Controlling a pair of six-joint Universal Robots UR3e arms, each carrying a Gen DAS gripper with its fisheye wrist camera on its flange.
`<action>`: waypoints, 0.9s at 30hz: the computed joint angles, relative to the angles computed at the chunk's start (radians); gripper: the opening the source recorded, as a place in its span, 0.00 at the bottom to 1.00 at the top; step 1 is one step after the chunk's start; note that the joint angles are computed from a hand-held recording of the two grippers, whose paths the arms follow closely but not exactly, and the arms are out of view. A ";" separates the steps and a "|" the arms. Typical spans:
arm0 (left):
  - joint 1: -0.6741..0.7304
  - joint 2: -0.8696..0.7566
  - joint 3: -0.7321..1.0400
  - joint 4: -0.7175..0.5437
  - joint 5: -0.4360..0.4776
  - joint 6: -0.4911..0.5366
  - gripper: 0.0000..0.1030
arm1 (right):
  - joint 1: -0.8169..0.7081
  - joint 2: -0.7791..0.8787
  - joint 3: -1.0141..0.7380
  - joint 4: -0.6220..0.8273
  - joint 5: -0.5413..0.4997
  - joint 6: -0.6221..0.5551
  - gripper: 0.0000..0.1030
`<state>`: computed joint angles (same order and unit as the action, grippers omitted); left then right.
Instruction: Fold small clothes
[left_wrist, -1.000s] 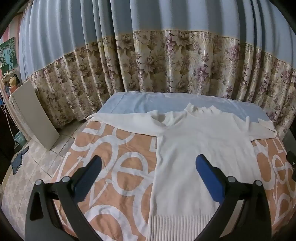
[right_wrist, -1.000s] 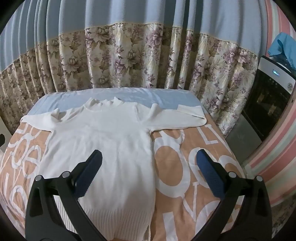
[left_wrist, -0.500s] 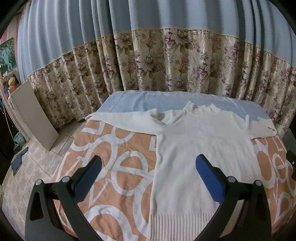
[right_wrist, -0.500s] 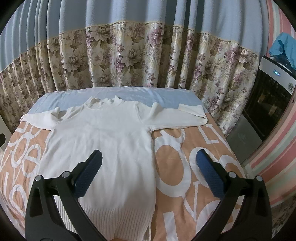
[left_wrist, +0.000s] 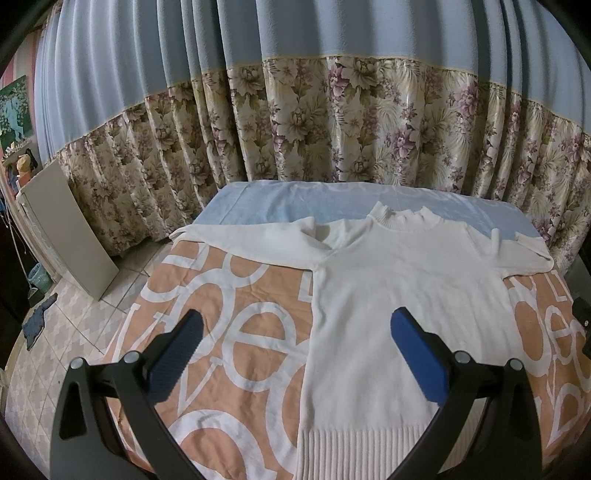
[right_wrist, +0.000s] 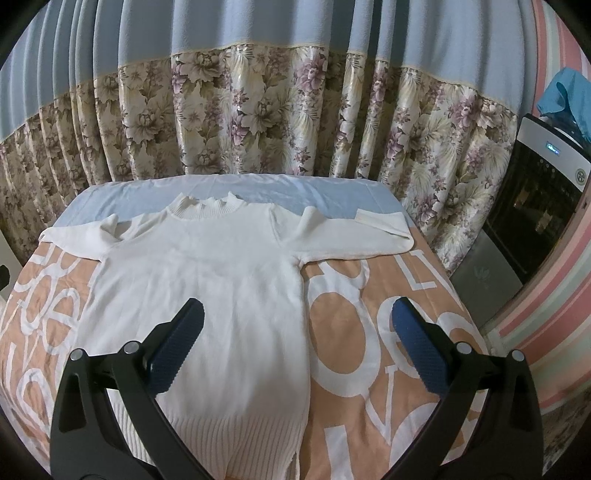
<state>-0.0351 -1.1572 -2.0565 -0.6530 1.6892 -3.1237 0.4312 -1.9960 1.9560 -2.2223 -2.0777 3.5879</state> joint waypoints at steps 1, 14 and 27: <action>0.001 0.000 0.000 -0.001 -0.001 0.001 0.99 | 0.000 0.001 -0.001 0.000 -0.001 0.000 0.97; -0.001 -0.003 -0.011 0.009 0.001 0.001 0.99 | -0.010 0.006 0.005 -0.012 0.006 -0.009 0.97; 0.003 -0.004 -0.007 0.003 -0.004 0.005 0.99 | -0.007 0.017 0.004 -0.019 0.003 -0.008 0.97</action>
